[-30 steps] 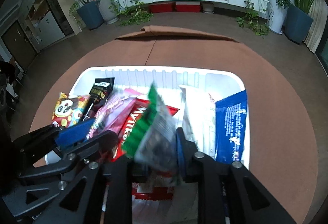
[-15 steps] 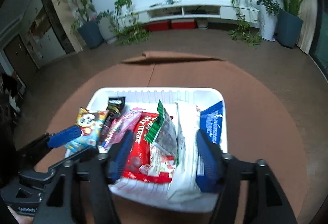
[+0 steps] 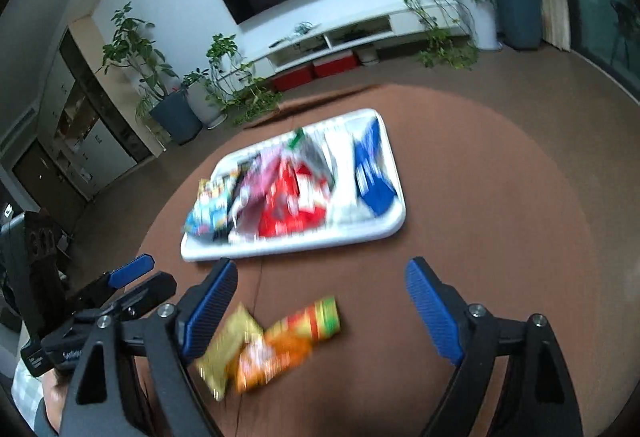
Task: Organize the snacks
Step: 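Move both tools back over the gold bar and orange candy, then grasp the gold bar with the left tool while the right tool grasps the orange pizza candy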
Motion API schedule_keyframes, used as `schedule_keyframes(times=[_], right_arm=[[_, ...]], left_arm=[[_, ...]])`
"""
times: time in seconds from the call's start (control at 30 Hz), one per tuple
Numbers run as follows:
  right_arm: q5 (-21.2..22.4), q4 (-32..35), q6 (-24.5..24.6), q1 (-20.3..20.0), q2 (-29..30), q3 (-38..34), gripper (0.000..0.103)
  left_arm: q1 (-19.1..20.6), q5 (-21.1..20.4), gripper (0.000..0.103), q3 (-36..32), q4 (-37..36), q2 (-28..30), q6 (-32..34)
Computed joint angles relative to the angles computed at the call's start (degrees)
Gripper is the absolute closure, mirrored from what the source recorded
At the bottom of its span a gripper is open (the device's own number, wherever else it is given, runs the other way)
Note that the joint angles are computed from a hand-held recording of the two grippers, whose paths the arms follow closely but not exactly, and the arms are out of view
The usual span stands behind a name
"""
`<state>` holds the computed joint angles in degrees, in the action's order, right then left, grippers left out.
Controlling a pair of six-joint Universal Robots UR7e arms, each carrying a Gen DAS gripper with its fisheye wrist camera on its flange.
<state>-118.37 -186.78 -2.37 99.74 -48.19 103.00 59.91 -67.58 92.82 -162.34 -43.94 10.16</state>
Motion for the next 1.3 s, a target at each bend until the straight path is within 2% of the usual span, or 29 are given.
schedule_keyframes(times=[0.2,0.37,0.5,0.77,0.97,1.3], right_arm=[[0.6,-5.8,3.9,-0.1,-1.2,8.4,0.015],[0.9,-4.9,6.7,-0.2,-1.4,10.8,0.015],[0.9,-5.8,6.8,0.4,-1.8,12.1,0.015],[0.2,-5.6,6.8,1.0,-1.7,12.5,0.015],[-0.9,-5.2,6.6,1.3,-1.8,12.6,0.015],[-1.9,-5.0,6.6,1.3,-1.6,12.6,0.015]], left_arm=[[-0.7,1.0,0.0,6.8,-0.2,-3.8,-2.0],[-1.9,2.6,0.0,9.9,0.3,-5.3,-2.6],[-2.8,3.2,0.0,11.1,0.9,-6.3,-2.9],[-3.2,6.3,0.0,10.3,3.0,-6.0,-4.3],[-2.0,6.6,0.0,9.3,4.4,-5.5,-4.3],[-0.4,8.0,0.002,2.7,11.6,-1.2,0.2]])
